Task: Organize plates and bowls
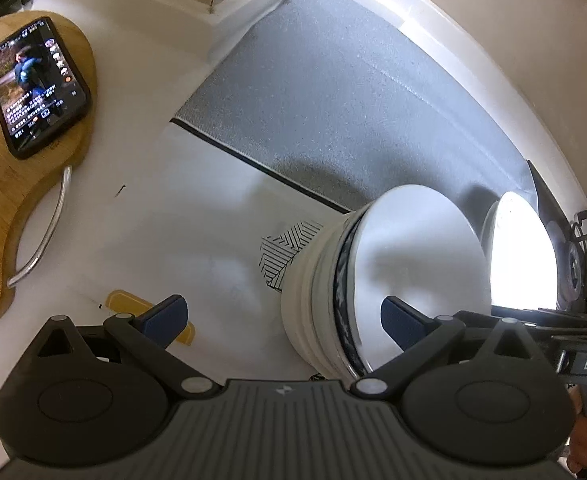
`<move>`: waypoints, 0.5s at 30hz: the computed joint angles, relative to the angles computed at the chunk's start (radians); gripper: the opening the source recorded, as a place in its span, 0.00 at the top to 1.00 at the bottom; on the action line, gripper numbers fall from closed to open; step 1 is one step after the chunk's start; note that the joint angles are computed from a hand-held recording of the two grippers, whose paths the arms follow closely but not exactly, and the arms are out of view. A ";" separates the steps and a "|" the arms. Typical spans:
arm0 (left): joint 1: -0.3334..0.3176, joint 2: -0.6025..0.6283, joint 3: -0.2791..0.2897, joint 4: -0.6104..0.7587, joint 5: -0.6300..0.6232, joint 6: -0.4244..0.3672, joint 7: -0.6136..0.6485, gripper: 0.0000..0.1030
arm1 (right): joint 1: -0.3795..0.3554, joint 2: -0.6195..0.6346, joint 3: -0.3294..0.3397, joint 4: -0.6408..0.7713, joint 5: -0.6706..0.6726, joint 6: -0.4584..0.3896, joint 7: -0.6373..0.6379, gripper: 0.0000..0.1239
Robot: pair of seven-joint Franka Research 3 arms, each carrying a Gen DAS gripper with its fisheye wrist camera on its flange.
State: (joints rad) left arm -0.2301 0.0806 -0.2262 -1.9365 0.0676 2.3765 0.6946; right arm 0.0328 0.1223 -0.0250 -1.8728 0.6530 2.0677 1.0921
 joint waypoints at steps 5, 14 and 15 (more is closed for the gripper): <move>-0.007 -0.016 -0.002 -0.023 0.027 0.055 -0.015 0.00 | 0.005 -0.017 -0.001 -0.036 0.005 0.041 0.032 0.39; -0.019 -0.031 -0.005 -0.036 0.092 0.110 -0.067 0.00 | 0.008 -0.075 -0.007 -0.114 0.045 0.131 0.017 0.36; -0.023 -0.033 -0.006 -0.033 0.115 0.099 -0.076 0.00 | 0.008 -0.079 -0.008 -0.123 0.060 0.133 0.017 0.36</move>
